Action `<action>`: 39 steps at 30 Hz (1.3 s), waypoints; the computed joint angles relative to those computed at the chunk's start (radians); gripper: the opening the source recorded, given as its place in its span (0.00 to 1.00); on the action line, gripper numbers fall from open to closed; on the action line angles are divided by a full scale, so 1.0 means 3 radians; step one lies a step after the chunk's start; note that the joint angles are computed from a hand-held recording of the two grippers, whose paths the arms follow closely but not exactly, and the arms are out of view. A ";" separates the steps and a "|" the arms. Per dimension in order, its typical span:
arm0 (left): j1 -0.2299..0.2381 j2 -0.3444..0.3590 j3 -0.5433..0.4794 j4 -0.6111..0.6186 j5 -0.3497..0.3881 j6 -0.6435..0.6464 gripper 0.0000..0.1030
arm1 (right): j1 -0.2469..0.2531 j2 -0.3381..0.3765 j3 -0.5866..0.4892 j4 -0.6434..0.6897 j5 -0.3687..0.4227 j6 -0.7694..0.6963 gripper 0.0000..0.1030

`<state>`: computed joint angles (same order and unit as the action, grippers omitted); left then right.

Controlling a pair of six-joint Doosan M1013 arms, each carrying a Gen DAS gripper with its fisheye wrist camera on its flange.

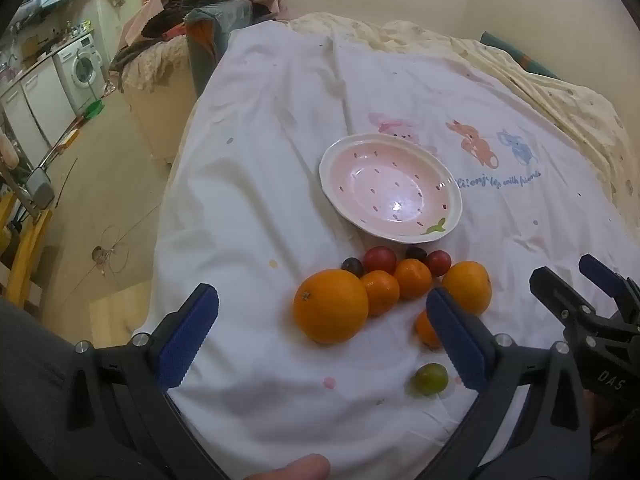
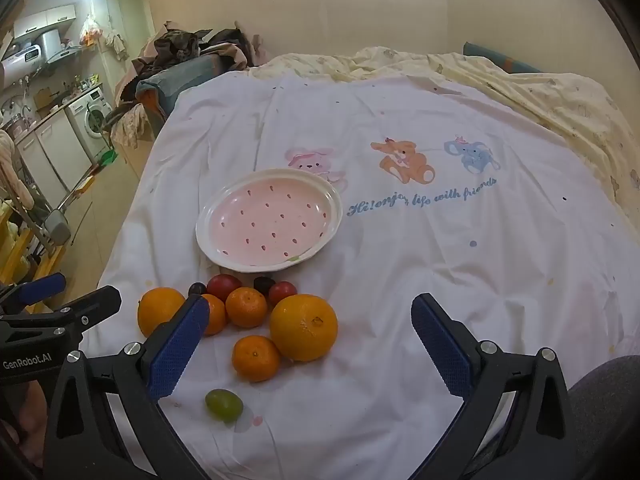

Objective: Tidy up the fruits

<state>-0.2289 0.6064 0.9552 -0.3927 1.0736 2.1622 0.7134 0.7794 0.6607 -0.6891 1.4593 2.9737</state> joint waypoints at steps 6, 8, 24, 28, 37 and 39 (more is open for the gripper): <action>-0.0002 -0.0005 0.0004 0.0004 0.0007 -0.0004 1.00 | 0.0002 -0.0008 0.0018 -0.0013 -0.0025 0.0003 1.00; 0.0001 0.0001 -0.0005 -0.0001 0.0013 -0.0005 1.00 | 0.0001 -0.0014 0.0028 -0.0012 -0.0029 0.0005 1.00; 0.0001 -0.0003 0.0003 -0.0003 -0.0001 -0.0005 1.00 | -0.0002 0.0001 0.0004 -0.0010 -0.0019 0.0003 1.00; 0.0000 -0.0001 0.0001 -0.0002 0.0004 -0.0007 1.00 | -0.0002 -0.0017 0.0035 -0.0005 -0.0035 0.0011 1.00; 0.0000 -0.0004 0.0006 0.0001 -0.0007 -0.0010 1.00 | -0.0003 -0.0031 0.0062 -0.0001 -0.0043 0.0034 1.00; 0.0000 -0.0004 0.0006 0.0001 -0.0007 -0.0010 1.00 | -0.0005 -0.0030 0.0061 0.0005 -0.0048 0.0032 1.00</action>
<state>-0.2290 0.6051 0.9571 -0.3923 1.0717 2.1593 0.7119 0.7705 0.6790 -0.6877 1.4449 2.9833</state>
